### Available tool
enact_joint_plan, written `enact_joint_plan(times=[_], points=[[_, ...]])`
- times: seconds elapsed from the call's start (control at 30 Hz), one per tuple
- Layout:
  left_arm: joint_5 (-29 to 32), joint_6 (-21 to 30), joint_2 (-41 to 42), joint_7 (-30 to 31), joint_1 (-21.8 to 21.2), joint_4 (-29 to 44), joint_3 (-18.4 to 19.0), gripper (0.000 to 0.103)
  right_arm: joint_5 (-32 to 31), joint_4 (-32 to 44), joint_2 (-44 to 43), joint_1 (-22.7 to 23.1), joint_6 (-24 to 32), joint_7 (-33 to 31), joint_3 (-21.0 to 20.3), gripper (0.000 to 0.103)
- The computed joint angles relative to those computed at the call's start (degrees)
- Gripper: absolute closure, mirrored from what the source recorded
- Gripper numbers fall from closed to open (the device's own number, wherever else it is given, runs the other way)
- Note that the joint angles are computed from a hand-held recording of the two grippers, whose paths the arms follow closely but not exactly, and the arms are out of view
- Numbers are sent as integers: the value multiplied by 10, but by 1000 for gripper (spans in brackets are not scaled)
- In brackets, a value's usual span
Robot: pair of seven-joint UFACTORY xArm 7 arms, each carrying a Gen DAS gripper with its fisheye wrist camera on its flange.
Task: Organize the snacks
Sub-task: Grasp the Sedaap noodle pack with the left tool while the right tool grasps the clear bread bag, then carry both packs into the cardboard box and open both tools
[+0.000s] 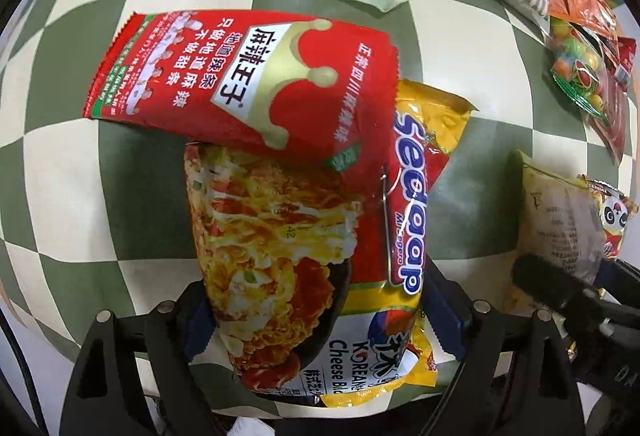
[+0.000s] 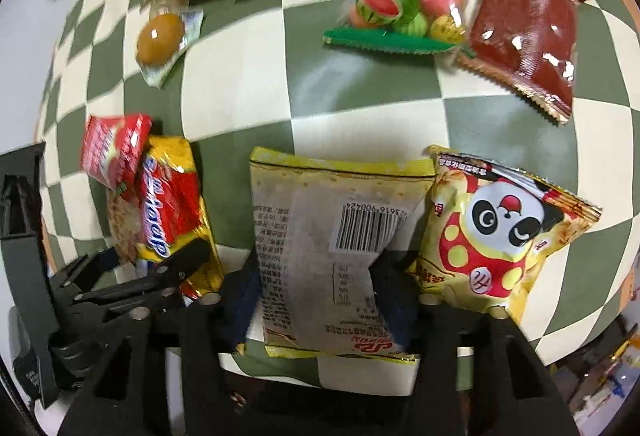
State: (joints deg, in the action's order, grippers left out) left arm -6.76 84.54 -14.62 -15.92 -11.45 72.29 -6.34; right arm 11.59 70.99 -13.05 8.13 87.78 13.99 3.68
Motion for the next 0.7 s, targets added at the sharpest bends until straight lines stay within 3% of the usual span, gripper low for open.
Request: enact_joint_plan(times=[0.1,0.2,0.43,0.53,0.7], points=[[8,-11,-20,-9,1,-16,-2,16,-6,-9,5,11,-14,9,14,39],[8,-7,-34,-25,2,-24,-3,17,-11,-39,-15,23,-45,27,26,58],[9,-46,-49,-59,4,-44,-9,17,31,9,-28,25,-40,-7,1,62],[17,-54,-54,-63,4,-32,-7,17,66,71,-10,16,-17,-22,-18,62],[11,-48,17,-43,5,112,0,17,109,204,40,-17,23,-61,-51,62]])
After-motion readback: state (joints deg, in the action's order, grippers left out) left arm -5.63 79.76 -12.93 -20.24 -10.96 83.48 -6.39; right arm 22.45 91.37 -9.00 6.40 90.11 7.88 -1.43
